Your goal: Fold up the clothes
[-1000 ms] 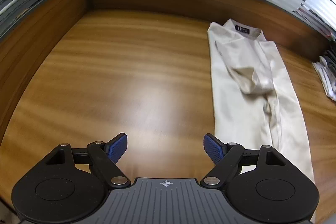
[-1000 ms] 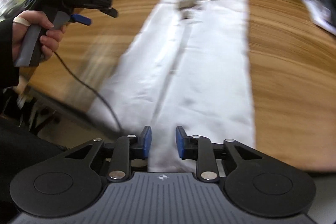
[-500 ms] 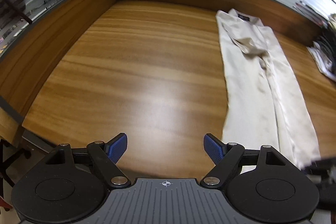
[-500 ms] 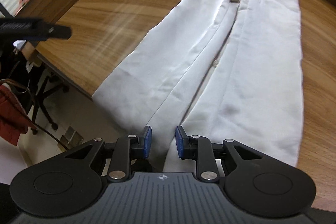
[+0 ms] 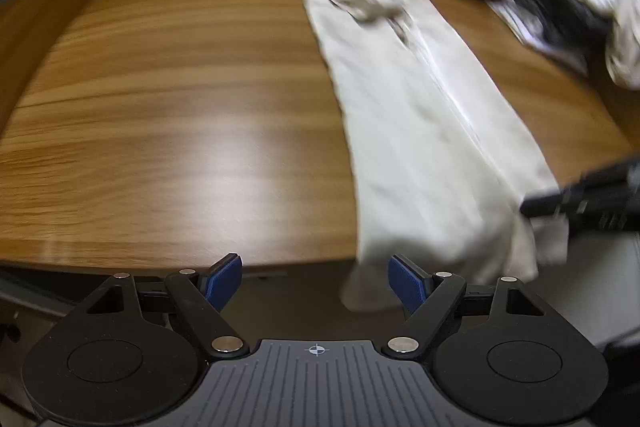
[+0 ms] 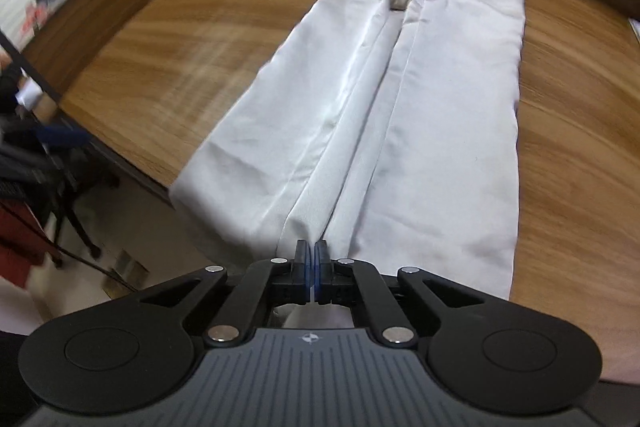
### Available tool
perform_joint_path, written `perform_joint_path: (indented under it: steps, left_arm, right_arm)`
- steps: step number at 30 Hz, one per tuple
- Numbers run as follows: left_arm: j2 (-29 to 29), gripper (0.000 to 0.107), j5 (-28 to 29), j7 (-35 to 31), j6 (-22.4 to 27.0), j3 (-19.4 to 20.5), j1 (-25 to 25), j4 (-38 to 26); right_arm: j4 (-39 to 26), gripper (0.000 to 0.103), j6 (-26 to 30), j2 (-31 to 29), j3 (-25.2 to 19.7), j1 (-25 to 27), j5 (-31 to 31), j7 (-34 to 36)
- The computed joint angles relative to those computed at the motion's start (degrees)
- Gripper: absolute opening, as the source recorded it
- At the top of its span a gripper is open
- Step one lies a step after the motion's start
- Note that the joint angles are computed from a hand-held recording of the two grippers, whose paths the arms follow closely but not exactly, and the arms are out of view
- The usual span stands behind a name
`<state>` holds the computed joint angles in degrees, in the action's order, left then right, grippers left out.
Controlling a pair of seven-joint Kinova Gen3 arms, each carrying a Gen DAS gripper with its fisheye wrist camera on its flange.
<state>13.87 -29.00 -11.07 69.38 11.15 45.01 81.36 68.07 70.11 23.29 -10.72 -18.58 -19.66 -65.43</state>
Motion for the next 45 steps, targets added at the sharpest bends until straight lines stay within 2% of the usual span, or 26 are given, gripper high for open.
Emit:
perform_joint_path:
  steps: [3, 13, 18, 20, 25, 26, 27, 28, 29, 30, 31, 32, 34, 37, 41, 45]
  left_arm:
    - [0.3, 0.082, 1.8, -4.0, -4.0, 0.4, -1.5, 2.0]
    - [2.0, 0.082, 4.5, -6.8, -13.2, -0.5, -1.8, 6.7]
    - [2.9, 0.082, 6.1, -6.5, -17.7, -1.6, -2.7, 8.5]
    - [3.3, 0.082, 6.8, -7.1, -19.0, -1.9, -3.2, 8.9]
    - [3.8, 0.075, 7.9, -8.9, -22.2, -2.4, -3.8, 9.7]
    - [3.7, 0.074, 8.5, -8.9, -23.4, -2.5, -4.0, 10.1]
    - [3.5, 0.068, 9.3, -9.2, -24.6, -2.5, -4.4, 10.6]
    - [3.3, 0.051, 10.3, -9.6, -25.8, -2.3, -4.9, 11.0]
    - [3.2, 0.04, 12.0, -10.7, -26.8, -1.9, -5.7, 11.2]
    - [3.0, 0.018, 13.7, -11.7, -27.8, -1.5, -6.5, 11.4]
    - [2.6, 0.005, 14.7, -12.4, -28.6, -1.4, -6.8, 11.8]
    - [1.8, 0.004, 14.9, -12.2, -29.2, -1.6, -6.6, 12.1]
    - [0.4, 0.003, 15.1, -11.7, -30.5, -1.9, -6.3, 12.7]
    - [-2.6, 0.003, 13.7, -8.5, -32.5, -2.3, -5.7, 13.4]
    - [-5.2, 0.003, 9.7, -3.0, -32.6, -2.3, -5.7, 12.3]
    - [-5.1, 0.003, 6.6, -2.5, -30.9, -1.6, -7.2, 8.6]
  right_arm:
    - [2.1, 0.017, -1.0, -2.2, 0.8, 0.8, 1.2, 0.5]
    - [10.1, 0.053, -4.6, -5.2, 4.1, 4.5, 6.2, -1.1]
    - [10.2, 0.059, -3.7, -3.4, 4.1, 6.8, 4.0, -3.5]
    - [10.5, 0.064, -3.5, -2.3, 3.7, 8.2, 2.1, -2.9]
    - [10.3, 0.065, -2.1, 0.5, 2.4, 11.2, -2.5, 0.2]
    - [10.3, 0.065, -1.9, 1.0, 2.0, 11.9, -3.9, 1.0]
    - [10.3, 0.065, -1.6, 1.4, 1.8, 12.7, -5.2, 1.8]
    - [10.3, 0.064, -1.1, 2.0, 1.5, 13.5, -6.7, 2.5]
    - [10.2, 0.056, -0.3, 2.5, 1.2, 14.4, -8.4, 3.2]
    - [10.0, 0.048, 0.7, 3.0, 1.0, 15.4, -10.1, 3.8]
    - [9.6, 0.029, 1.9, 3.5, 0.9, 16.3, -11.6, 4.1]
    - [9.0, 0.015, 3.5, 4.1, 0.9, 17.1, -12.9, 3.9]
    - [8.3, 0.007, 5.9, 4.6, 0.7, 18.9, -15.6, 4.4]
    - [7.0, 0.004, 8.7, 4.6, 0.9, 21.1, -19.1, 4.6]
    - [4.1, 0.003, 11.5, 5.3, 1.0, 24.2, -25.0, 2.8]
    - [-1.6, 0.003, 13.0, 7.4, 0.8, 25.3, -28.6, -0.8]
